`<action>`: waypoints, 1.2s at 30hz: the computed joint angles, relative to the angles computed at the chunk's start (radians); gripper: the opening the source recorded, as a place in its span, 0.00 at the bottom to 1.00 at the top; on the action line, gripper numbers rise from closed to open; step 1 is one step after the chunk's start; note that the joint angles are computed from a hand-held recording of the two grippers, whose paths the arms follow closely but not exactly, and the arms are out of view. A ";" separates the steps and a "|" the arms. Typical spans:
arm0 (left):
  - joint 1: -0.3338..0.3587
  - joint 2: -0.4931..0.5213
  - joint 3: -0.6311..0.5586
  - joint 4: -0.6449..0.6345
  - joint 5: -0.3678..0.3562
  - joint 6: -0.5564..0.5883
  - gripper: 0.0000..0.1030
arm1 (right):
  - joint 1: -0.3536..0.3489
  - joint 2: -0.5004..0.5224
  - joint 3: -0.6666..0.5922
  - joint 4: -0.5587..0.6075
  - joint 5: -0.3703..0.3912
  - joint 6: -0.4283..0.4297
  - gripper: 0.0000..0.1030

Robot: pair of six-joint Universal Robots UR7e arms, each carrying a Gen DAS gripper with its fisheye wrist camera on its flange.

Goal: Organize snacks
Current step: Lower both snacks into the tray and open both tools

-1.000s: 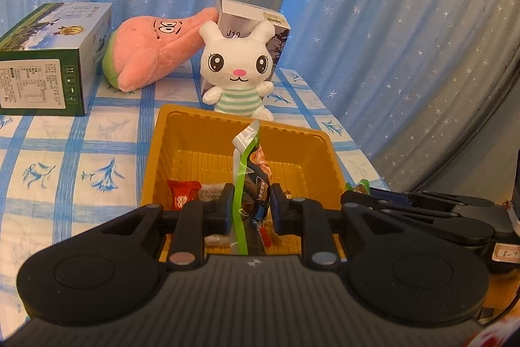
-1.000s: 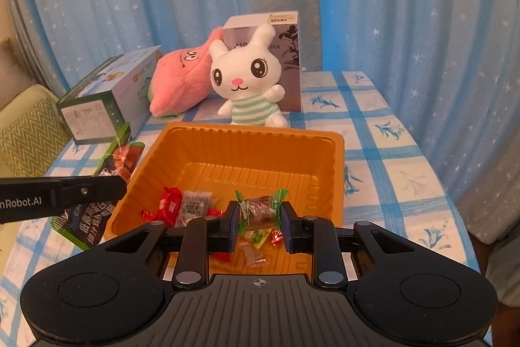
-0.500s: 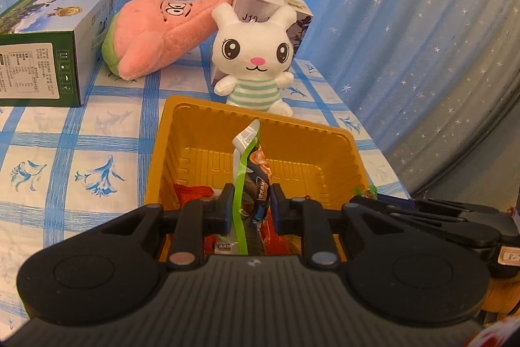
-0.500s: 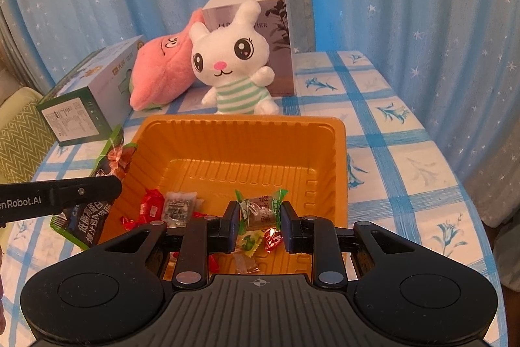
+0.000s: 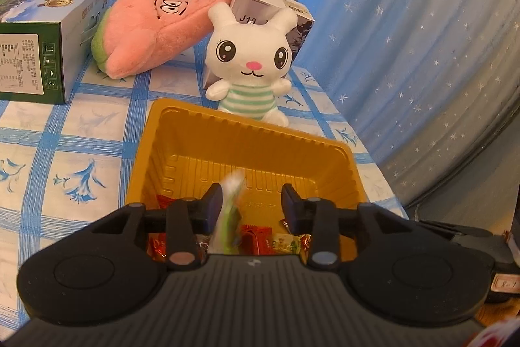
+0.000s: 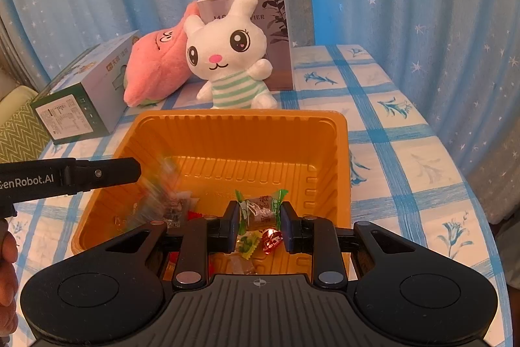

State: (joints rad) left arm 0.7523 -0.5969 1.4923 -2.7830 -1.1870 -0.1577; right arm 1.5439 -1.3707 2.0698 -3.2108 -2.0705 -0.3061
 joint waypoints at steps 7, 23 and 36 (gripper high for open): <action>-0.001 -0.022 0.031 0.011 0.018 -0.005 0.36 | -0.004 -0.005 0.004 0.001 -0.001 0.005 0.26; -0.012 -0.041 0.050 0.029 0.048 0.025 0.41 | 0.016 -0.002 -0.011 0.006 -0.003 0.011 0.26; -0.016 -0.048 0.069 -0.007 0.088 0.044 0.70 | -0.002 -0.009 -0.025 0.024 0.042 0.071 0.46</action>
